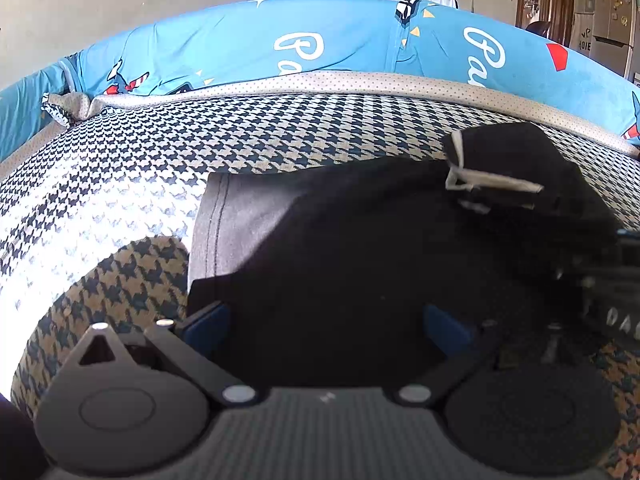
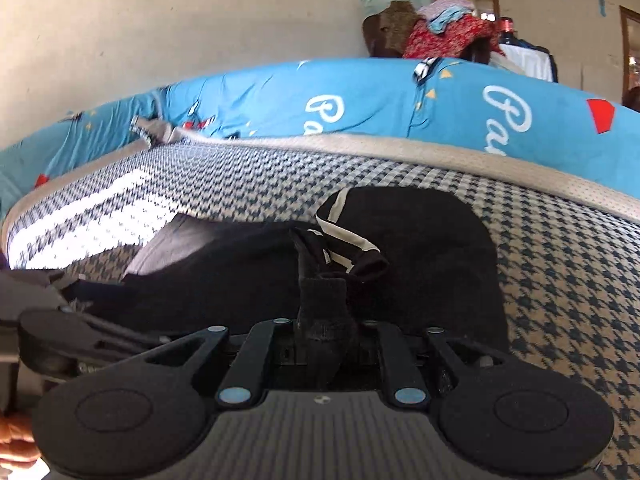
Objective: Fold clothes
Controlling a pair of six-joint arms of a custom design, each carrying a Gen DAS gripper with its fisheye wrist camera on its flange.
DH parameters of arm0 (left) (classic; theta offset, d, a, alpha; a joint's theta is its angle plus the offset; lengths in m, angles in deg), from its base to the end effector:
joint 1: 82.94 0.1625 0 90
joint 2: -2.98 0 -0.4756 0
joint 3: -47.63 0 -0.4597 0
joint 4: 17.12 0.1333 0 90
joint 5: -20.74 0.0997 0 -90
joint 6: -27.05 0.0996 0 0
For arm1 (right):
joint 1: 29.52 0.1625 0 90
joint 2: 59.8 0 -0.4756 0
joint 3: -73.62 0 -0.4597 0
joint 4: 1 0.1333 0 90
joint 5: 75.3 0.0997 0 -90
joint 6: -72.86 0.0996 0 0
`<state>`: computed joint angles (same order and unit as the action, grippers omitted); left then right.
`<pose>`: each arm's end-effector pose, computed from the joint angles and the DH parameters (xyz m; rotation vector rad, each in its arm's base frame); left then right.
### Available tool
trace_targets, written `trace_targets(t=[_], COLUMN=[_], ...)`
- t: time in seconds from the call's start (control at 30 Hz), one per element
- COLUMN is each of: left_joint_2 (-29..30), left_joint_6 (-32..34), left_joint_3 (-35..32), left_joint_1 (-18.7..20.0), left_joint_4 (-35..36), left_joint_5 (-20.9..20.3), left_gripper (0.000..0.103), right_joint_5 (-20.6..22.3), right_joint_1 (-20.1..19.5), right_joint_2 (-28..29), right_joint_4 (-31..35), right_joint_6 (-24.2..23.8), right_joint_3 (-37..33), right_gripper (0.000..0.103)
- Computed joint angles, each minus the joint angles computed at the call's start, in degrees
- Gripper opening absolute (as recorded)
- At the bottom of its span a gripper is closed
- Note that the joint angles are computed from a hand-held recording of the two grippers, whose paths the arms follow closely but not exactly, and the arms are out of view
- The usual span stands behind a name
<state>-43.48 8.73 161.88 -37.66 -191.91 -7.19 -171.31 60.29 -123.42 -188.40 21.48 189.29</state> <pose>-0.2722 -0.5894 0.0662 0.3064 2.1630 -0.9616 0.1208 -0.6350 0.2274 1.0556 -2.3336 0.9048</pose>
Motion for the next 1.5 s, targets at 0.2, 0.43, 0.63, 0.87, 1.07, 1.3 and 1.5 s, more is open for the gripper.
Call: trace_targets(t=[0.2,0.43,0.63,0.87,1.07,1.3,1.5], left_joint_2=[-0.1,-0.2,-1.4,-3.6,-1.8,2.9,7.0], left_joint_6=[-0.1,-0.2,-1.8,-6.2,-2.6,1.7,3.4], left_joint_3=[0.0,0.0,0.7,1.2,-2.0,-9.7,-16.4], left_joint_1=[0.1,0.2,0.4,0.6,0.2,0.5,1.0], left_joint_4=[0.2,0.0,-0.7,-1.9,-2.7,-2.7,2.0], left_joint_5=[-0.3,-0.6,-2.2,-5.9,-6.8,-7.9,-8.8], left_gripper=[0.103,0.103,0.103,0.103,0.103,0.103,0.103], right_joint_5=[-0.1,1.1,2.5,4.7,2.9,2.9,3.5], right_joint_1=[-0.1,-0.2,-0.2,-0.7,-0.9,-1.3,-1.5], right_joint_2=[0.7,-2.5,-5.7,-6.9,-6.7,-7.3,-7.7], right_joint_4=[-2.0,4.2,5.8,-1.4,-3.0,-2.4,-1.6], right_joint_6=[-4.1,-1.5,0.7,4.8,7.6,8.6,9.3], right_joint_3=[1.3,1.8,3.6,5.2,4.9,5.3,5.3], right_gripper=[0.025,0.051,0.056,0.056,0.056,0.056,0.056])
